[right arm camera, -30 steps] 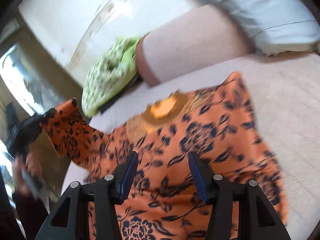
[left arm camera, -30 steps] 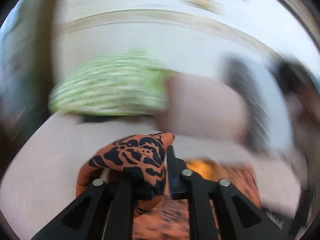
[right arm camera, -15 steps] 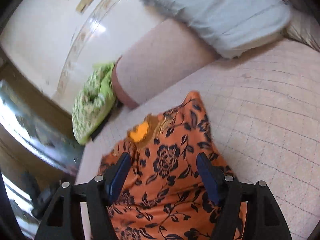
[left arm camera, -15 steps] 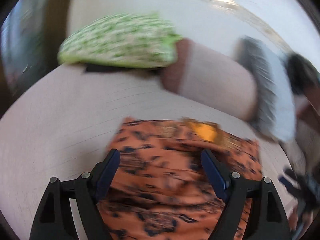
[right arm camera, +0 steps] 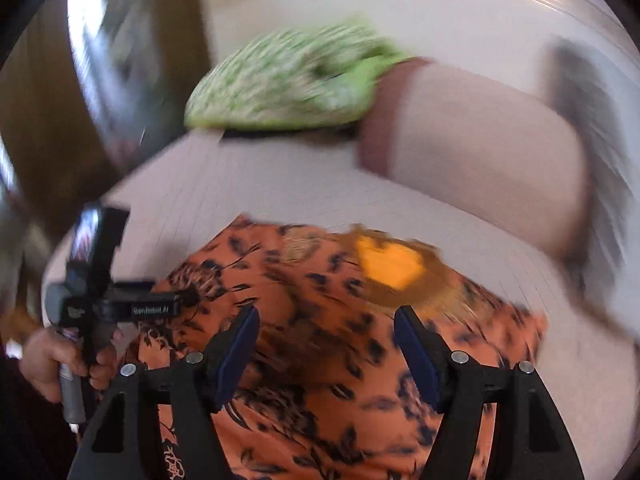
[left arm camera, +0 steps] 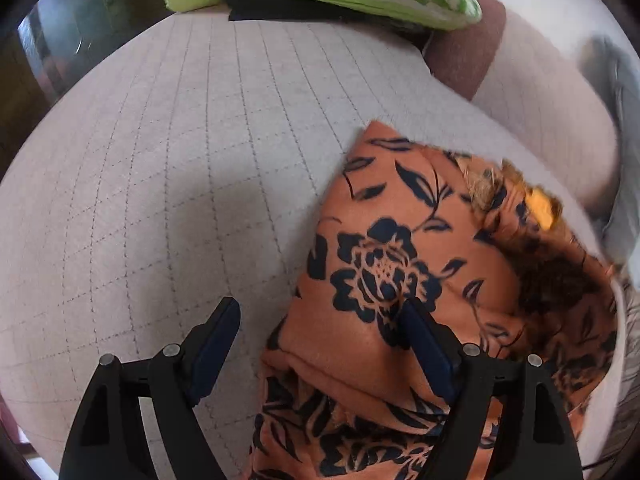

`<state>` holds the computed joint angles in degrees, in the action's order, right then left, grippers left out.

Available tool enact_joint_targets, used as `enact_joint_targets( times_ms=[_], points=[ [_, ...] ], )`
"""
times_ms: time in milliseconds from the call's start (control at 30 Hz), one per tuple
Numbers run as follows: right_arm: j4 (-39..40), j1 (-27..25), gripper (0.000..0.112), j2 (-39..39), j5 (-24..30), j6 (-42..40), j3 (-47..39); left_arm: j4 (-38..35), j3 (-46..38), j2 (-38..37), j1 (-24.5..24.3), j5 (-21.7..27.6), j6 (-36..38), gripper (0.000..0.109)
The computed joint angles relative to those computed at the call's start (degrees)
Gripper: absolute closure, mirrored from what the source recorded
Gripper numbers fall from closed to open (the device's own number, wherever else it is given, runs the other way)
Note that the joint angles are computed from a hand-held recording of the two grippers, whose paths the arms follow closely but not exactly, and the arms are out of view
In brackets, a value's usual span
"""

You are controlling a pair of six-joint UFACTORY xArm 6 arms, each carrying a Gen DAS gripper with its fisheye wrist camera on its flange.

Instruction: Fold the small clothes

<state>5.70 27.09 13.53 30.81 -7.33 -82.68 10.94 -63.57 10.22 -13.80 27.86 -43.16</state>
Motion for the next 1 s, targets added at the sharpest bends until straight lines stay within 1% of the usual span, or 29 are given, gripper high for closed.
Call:
enact_joint_targets(
  times_ms=[67,100,133,167,200,267,300,333,367,400,433,500,567,600,633,700,733,767,800,833,867,900,933,967,1000],
  points=[
    [-5.8,1.8,0.039,6.1,5.4,0.7,-9.0,3.3,-0.3,-0.1,0.3,1.2,-2.2,0.025],
    [-8.7,2.8,0.039,9.3,8.4,0.8,-13.4,3.5,-0.3,-0.1,0.5,1.4,-2.4,0.025],
    [-12.2,3.9,0.039,13.7,12.4,1.0,-19.4,2.4,-0.1,-0.2,0.7,1.0,-1.8,0.025],
    [-15.3,4.8,0.039,17.8,16.6,1.1,-25.2,-0.3,0.5,-0.4,0.9,0.2,0.0,0.025],
    [-17.4,5.5,0.039,21.7,20.3,0.9,-30.3,-1.7,0.9,-0.7,1.2,-0.1,1.1,0.025],
    [-21.2,6.2,0.041,27.1,25.4,0.8,-36.6,-2.1,1.1,-0.8,1.4,-0.2,1.9,0.025],
    [-23.1,6.3,0.052,28.8,26.6,1.6,-38.6,-1.7,1.1,-0.8,1.4,-0.1,1.9,0.025],
    [-24.8,6.2,0.089,30.0,27.5,3.5,-39.8,-1.0,1.1,-0.8,1.3,-0.1,1.7,0.025],
    [-24.1,5.5,0.097,29.5,26.8,5.8,-38.7,-0.4,0.8,-0.6,1.1,0.2,1.3,0.025],
    [-21.6,4.4,0.097,27.1,24.2,8.2,-35.2,0.2,0.6,-0.4,1.1,0.5,0.9,0.025],
    [-19.4,2.8,0.1,23.0,19.5,11.0,-29.3,0.7,0.2,-0.1,1.0,0.7,0.7,0.025],
    [-18.7,0.4,0.104,15.9,11.8,15.7,-18.7,1.9,-0.8,0.7,0.8,1.4,-0.1,0.025],
    [-14.4,-3.5,0.104,7.3,3.4,18.5,-6.7,4.1,-1.6,1.1,0.1,2.1,-2.0,0.025],
    [-12.0,-5.3,0.104,4.1,0.8,19.3,-2.3,5.1,-1.8,1.2,-0.2,2.4,-2.7,0.025],
    [-7.6,-7.7,0.104,0.3,-1.7,18.7,2.9,6.1,-1.9,1.0,-0.3,2.9,-3.2,0.025],
    [4.4,-12.2,0.104,-7.1,-6.6,14.8,13.7,8.3,-2.6,1.0,-1.1,4.4,-4.8,0.025],
    [10.4,-13.8,0.104,-10.1,-7.4,12.5,17.7,9.2,-2.7,0.9,-1.5,5.1,-5.5,0.025],
    [16.4,-15.6,0.104,-12.4,-7.2,8.9,21.3,10.7,-3.1,0.8,-1.9,6.0,-6.5,0.025],
    [20.0,-17.0,0.104,-14.0,-7.1,6.5,24.3,12.2,-3.5,0.8,-2.4,6.9,-7.4,0.025],
    [26.0,-18.3,0.1,-15.9,-7.7,1.8,28.0,13.6,-3.9,0.8,-2.7,7.7,-8.3,0.025],
    [32.0,-19.3,0.1,-17.0,-7.7,-2.0,30.3,15.6,-4.3,0.9,-3.2,8.5,-9.8,0.025],
    [38.0,-20.3,0.1,-17.6,-5.7,-5.2,30.7,17.1,-4.5,0.9,-3.6,9.2,-10.9,0.025],
    [44.0,-21.9,0.1,-17.7,-1.4,-6.2,29.7,18.8,-4.8,0.7,-4.1,10.1,-12.1,0.025],
    [50.0,-22.7,0.099,-16.9,1.3,-8.9,28.4,20.4,-5.2,0.6,-4.6,11.0,-13.4,0.025],
    [56.0,-23.5,0.091,-15.0,4.9,-12.0,26.0,21.1,-5.6,0.6,-4.9,11.9,-14.1,0.025]
  ],
)
